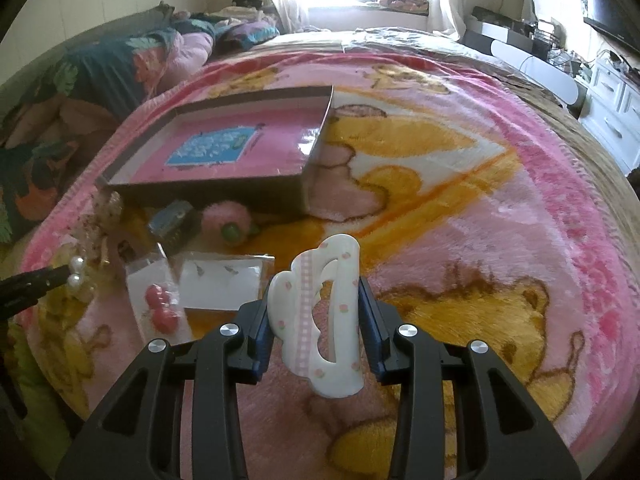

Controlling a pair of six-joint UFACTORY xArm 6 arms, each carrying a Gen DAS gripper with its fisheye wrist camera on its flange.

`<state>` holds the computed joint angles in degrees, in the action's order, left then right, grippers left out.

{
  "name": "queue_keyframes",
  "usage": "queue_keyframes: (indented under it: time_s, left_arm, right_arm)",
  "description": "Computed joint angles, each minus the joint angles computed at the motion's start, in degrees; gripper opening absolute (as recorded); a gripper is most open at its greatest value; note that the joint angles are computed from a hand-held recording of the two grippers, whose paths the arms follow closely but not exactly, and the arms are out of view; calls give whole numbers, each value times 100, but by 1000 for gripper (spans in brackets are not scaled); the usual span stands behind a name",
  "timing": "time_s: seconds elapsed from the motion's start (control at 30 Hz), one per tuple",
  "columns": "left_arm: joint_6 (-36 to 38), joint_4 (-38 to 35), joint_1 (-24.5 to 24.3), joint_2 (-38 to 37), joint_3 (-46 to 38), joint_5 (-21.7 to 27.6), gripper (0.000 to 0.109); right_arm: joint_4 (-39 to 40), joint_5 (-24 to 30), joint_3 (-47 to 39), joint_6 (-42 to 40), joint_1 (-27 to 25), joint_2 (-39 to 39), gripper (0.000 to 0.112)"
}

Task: Organize jewelry
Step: 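Grasp the clear bag of yellow rings with the left tool while the right grasps the white claw clip, then carry the ring bag and claw clip into the pink box while both tools open to release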

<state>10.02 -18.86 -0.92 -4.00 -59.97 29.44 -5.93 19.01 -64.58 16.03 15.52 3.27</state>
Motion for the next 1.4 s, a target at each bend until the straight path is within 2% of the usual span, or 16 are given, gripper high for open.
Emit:
queue_keyframes:
  time_s: [0.33, 0.77, 1.03, 1.4]
  left_arm:
    - [120, -56, 299, -107, -212, -4, 30]
    - [352, -222, 460, 271, -1108, 60, 31]
    - [471, -495, 353, 806, -1881, 252, 31]
    - [118, -232, 171, 1952, -3365, 654, 31]
  right_arm:
    - [130, -69, -128, -153, 297, -207, 36]
    - [254, 65, -1131, -353, 740, 319, 36]
    - [312, 184, -1791, -545, 847, 715, 36]
    - [350, 436, -2904, -677, 793, 1543, 36]
